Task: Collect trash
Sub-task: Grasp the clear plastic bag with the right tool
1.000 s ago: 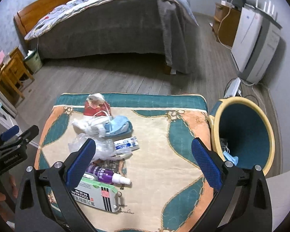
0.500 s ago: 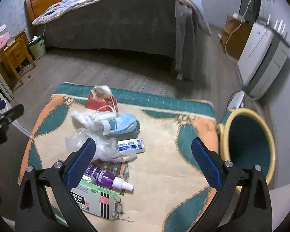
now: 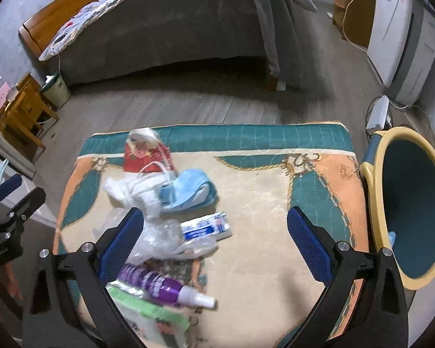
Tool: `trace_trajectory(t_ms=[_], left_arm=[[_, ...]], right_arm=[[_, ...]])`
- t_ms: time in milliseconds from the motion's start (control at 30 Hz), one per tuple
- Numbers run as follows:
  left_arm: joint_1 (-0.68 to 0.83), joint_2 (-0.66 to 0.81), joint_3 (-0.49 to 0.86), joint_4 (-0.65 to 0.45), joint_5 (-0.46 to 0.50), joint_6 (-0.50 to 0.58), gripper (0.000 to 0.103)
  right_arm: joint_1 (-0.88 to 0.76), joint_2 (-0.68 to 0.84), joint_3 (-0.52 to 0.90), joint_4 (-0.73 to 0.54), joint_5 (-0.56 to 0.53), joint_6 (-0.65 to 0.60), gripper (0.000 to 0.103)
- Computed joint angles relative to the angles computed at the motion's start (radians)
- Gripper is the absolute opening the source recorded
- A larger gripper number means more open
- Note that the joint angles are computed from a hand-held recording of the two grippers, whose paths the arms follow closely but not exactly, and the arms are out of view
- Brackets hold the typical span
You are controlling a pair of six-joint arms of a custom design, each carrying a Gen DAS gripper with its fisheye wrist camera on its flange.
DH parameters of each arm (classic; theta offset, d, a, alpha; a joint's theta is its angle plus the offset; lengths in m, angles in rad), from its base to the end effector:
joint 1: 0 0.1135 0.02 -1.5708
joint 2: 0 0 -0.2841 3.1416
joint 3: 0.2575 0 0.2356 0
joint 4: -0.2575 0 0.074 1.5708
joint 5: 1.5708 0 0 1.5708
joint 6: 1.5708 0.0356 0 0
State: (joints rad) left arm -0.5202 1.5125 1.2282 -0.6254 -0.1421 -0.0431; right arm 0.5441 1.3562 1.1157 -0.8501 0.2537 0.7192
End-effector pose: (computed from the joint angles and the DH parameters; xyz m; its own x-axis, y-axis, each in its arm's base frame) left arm 0.2681 -0.1477 0.3046 -0.7022 0.3531 -0.6182 0.3867 0.9183 0.0852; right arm 0.2144 0.1193 0.2989 -0.8356 0.2398 -0.4942 0.1976 0.9707 0.1369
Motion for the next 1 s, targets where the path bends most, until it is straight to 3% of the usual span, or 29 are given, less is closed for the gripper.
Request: trace_trajectory(t_ms=[200, 333, 400, 600, 633, 733, 767, 1000], left_arm=[[0.019, 0.050, 0.016, 0.021, 0.061, -0.002, 0.097], [0.020, 0.086, 0.028, 0.032, 0.059, -0.008, 0.096], [0.021, 0.101, 0.031, 0.033, 0.056, -0.012, 0.096], [0.021, 0.106, 0.036, 0.033, 0.061, -0.024, 0.096], [0.019, 0.104, 0.035, 0.033, 0.060, -0.020, 0.096], [0.015, 0.098, 0.036, 0.024, 0.056, -0.016, 0.096], [0.016, 0.093, 0.034, 0.021, 0.061, -0.017, 0.095], [0.015, 0.057, 0.022, -0.005, 0.081, -0.032, 0.095]], right_arm=[[-0.045, 0.037, -0.011, 0.023, -0.084, -0.074, 0.094], [-0.040, 0.068, -0.029, 0.063, -0.203, -0.108, 0.077], [-0.009, 0.098, -0.025, 0.060, -0.210, -0.132, 0.070], [0.079, 0.174, -0.011, 0.056, -0.210, -0.182, 0.066], [0.082, 0.186, -0.010, 0.057, -0.215, -0.185, 0.062], [0.069, 0.198, -0.024, 0.066, -0.255, -0.177, 0.022], [0.062, 0.191, -0.031, 0.070, -0.275, -0.170, 0.002], [0.061, 0.076, -0.040, 0.071, -0.251, -0.140, 0.000]])
